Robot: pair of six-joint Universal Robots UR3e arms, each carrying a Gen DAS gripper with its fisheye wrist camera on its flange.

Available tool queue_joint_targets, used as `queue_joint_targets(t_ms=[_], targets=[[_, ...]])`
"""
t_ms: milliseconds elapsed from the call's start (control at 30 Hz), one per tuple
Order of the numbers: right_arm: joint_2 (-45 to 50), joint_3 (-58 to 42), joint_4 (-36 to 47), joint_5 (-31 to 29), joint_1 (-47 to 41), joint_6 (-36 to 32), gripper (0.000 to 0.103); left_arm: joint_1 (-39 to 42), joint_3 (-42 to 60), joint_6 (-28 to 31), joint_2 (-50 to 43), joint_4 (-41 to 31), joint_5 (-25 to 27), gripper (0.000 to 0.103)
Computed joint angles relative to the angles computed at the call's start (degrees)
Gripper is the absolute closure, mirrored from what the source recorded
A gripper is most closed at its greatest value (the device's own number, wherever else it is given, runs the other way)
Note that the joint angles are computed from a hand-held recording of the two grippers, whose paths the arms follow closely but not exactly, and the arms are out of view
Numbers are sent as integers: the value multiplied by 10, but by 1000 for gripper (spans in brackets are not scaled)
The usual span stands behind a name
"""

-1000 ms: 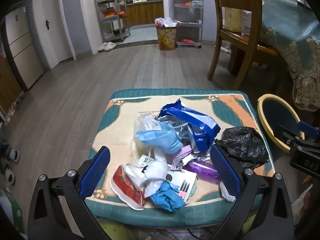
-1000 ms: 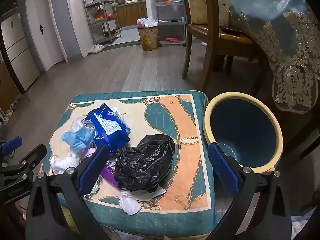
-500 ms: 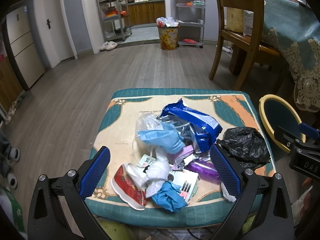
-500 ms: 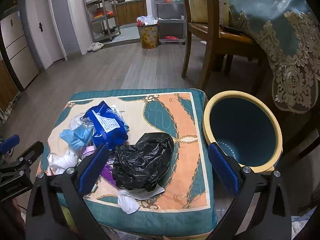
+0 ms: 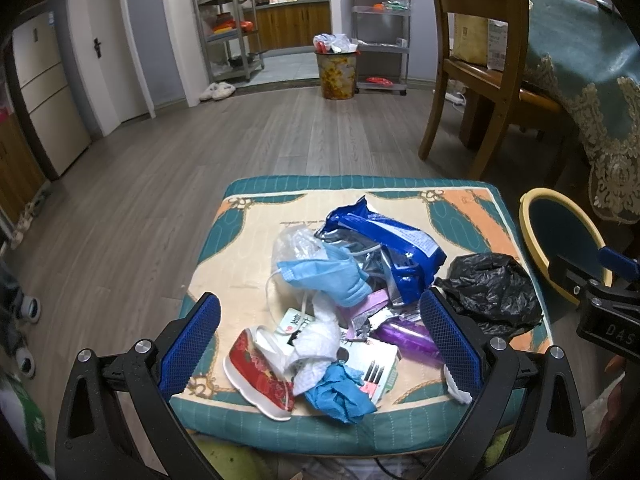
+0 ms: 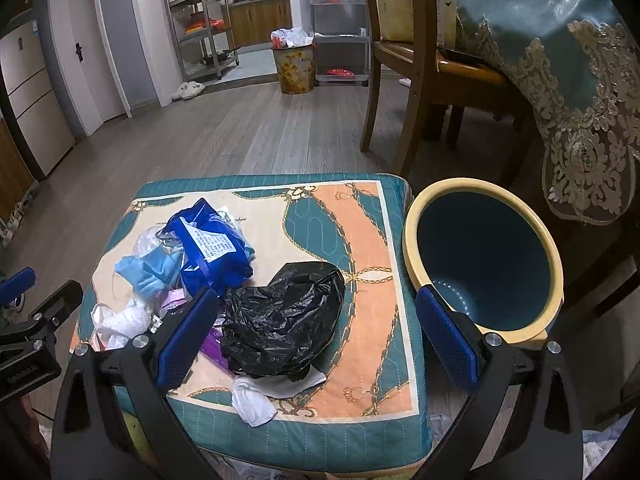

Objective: Collect trash

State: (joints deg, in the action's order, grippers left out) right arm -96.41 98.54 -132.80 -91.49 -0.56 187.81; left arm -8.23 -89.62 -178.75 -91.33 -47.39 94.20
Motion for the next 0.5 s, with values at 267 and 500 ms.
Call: queue_joint_targets(t_ms=[267,500], targets=[[4,-2,4,-6,1,2,6,1,-4,4,0,4,4,4],[6,-4,9,-5,0,4,6,10,-6,-5,3,-4,-3,4]])
